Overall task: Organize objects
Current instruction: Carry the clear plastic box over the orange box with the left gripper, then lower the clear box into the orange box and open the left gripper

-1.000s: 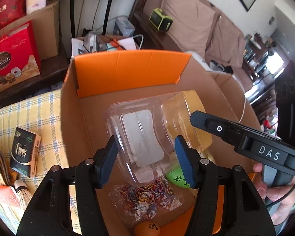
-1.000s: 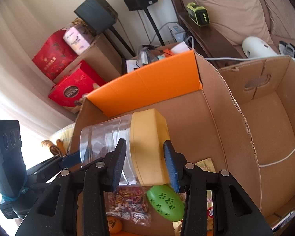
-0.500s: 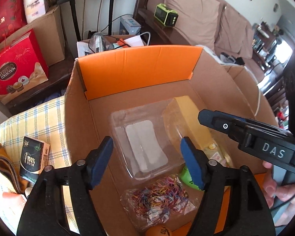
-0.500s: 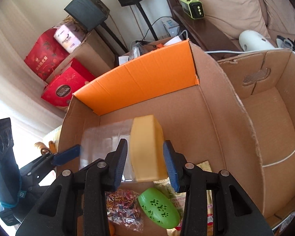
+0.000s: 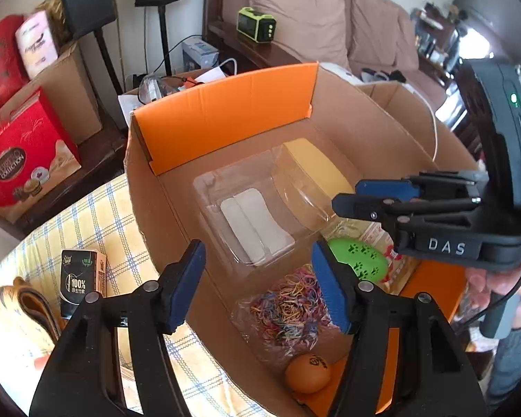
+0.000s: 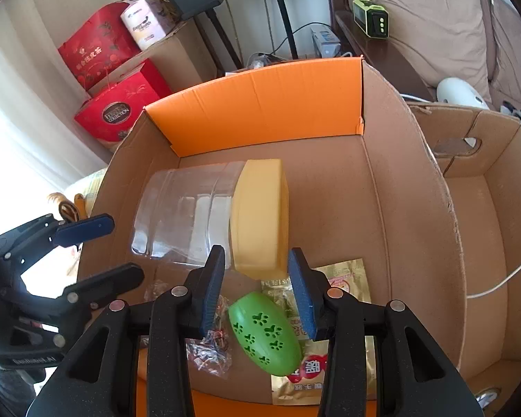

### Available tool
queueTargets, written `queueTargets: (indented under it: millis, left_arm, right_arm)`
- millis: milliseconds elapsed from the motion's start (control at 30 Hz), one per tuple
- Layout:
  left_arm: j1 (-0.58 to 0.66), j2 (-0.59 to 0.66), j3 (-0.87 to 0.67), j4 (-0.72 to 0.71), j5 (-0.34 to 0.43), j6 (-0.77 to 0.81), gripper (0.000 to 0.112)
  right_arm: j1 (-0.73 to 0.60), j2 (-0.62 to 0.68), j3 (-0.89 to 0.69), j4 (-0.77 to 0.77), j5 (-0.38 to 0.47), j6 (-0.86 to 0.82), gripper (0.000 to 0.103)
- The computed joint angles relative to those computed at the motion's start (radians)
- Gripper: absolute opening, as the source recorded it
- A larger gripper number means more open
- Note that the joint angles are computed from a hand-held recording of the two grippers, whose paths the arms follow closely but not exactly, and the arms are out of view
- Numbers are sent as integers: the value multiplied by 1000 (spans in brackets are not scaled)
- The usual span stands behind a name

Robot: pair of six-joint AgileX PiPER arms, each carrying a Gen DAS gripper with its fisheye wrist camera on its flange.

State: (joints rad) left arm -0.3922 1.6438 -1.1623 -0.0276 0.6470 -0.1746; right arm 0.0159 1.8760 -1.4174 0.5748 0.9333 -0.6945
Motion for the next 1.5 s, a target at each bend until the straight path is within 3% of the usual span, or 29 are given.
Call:
queueTargets:
  millis: [367, 600, 800, 900, 1067, 1267, 1500]
  left_arm:
    - [-51, 95, -101, 108, 115, -69, 58]
    - [-25, 94, -95, 0, 93, -16, 59]
    - [51, 10, -68, -187, 76, 100, 59]
    - [95, 7, -102, -272, 110, 152, 59]
    - [149, 114, -235, -311, 208, 130, 60]
    - [181, 142, -208, -340, 150, 128, 62]
    - [203, 121, -150, -350, 87, 184, 67]
  right_arm:
    - [-17, 26, -16, 44, 42, 1, 40]
    - [-15, 10, -1, 50, 37, 6, 45]
    - [-85, -41, -10, 159, 112, -37, 45]
    - [-91, -61, -34, 174, 118, -17, 45]
    - [-28, 10, -148, 82, 108, 111, 45]
    - [-8, 81, -192, 79, 80, 129, 45]
    - [-13, 61, -150, 62, 35, 111, 45]
